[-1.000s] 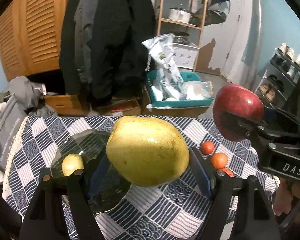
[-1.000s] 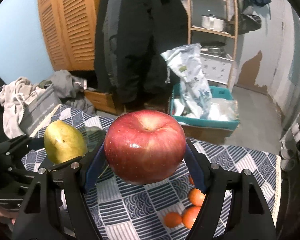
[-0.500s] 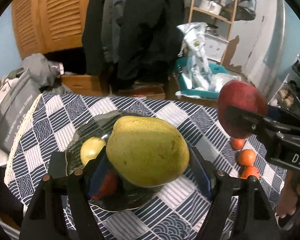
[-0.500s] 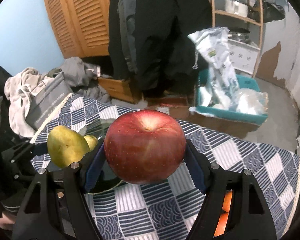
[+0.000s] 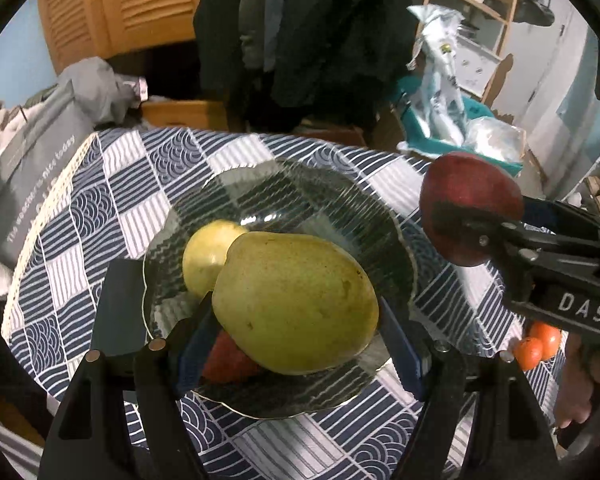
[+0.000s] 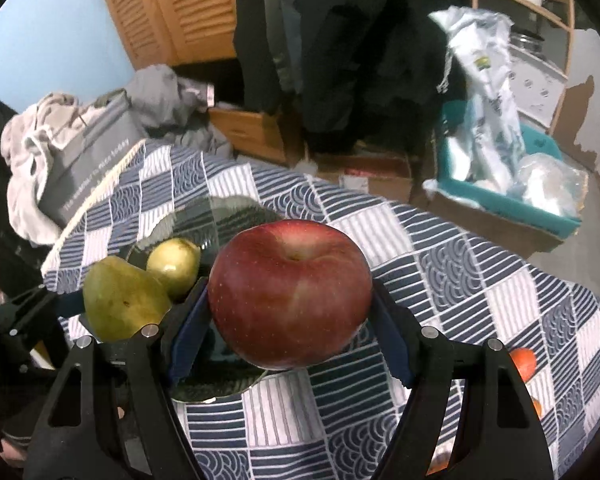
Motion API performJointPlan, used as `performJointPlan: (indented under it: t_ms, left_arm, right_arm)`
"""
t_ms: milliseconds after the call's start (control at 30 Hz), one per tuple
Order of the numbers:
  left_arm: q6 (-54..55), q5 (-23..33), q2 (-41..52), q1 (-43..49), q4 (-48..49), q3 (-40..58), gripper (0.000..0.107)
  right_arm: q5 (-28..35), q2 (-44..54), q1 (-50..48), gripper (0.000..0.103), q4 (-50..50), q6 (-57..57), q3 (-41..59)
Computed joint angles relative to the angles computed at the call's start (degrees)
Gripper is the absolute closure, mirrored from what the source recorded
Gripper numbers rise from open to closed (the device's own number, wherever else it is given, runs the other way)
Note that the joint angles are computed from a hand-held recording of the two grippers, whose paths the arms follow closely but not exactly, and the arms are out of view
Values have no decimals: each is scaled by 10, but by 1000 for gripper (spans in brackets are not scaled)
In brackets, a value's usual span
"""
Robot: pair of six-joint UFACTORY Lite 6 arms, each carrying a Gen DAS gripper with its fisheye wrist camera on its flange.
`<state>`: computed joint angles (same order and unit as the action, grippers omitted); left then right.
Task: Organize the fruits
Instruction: 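Lower the apple into the glass bowl and open the right gripper while the left releases the pear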
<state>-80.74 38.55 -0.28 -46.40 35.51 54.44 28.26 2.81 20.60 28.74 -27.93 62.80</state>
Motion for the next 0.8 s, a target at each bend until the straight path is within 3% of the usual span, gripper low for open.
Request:
performJointPlan:
  t_ms: [400,800]
  left_arm:
    - [18,-61,8,27,-35,-53,28]
    - [36,-55,14,20,-32,-51,27]
  right_arm:
    - [-29,87,51,27,-18,20,16]
    - [-19,126,57,27,6,4,28]
